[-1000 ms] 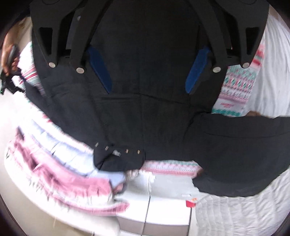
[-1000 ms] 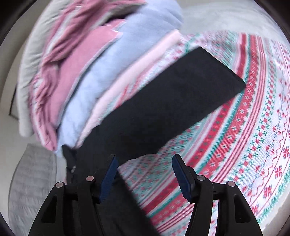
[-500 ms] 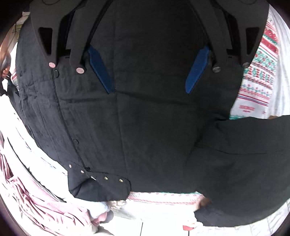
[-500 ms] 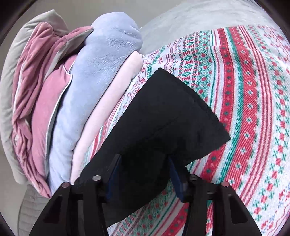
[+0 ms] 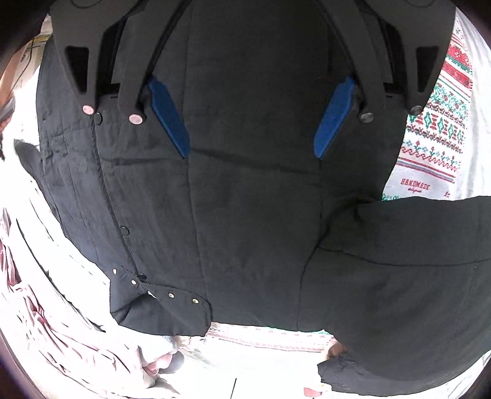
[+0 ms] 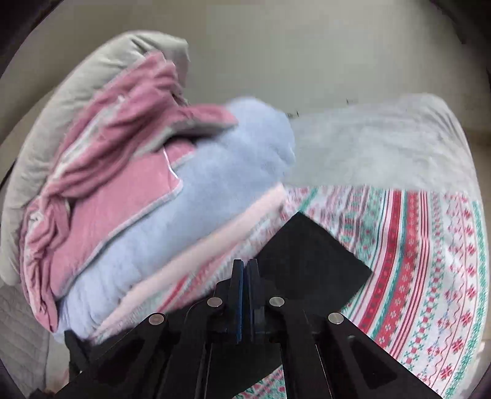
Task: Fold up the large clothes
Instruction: 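Grasp the end of the coat sleeve with the right tool, then carry the sleeve across the coat body with the right tool and release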
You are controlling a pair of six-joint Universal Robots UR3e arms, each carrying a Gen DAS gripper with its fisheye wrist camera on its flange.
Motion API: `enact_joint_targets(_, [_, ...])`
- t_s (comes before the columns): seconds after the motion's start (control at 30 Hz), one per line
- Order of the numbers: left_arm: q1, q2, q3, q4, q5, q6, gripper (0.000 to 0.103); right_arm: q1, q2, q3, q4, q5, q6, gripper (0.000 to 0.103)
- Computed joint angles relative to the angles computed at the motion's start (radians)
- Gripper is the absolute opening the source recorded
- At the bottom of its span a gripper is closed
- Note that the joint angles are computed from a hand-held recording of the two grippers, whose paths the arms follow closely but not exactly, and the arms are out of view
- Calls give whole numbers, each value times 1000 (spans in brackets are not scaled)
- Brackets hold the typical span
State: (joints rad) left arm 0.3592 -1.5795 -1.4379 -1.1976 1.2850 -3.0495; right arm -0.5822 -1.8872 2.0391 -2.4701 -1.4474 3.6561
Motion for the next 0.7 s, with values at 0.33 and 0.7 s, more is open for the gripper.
enact_joint_targets(0.33, [-18, -8, 4, -1, 15, 6, 83, -607, -411, 323, 403, 472, -187, 69])
enact_joint_targets(0.7, [-60, -29, -1, 25, 64, 0, 83, -379, -154, 306, 113, 303, -75, 66])
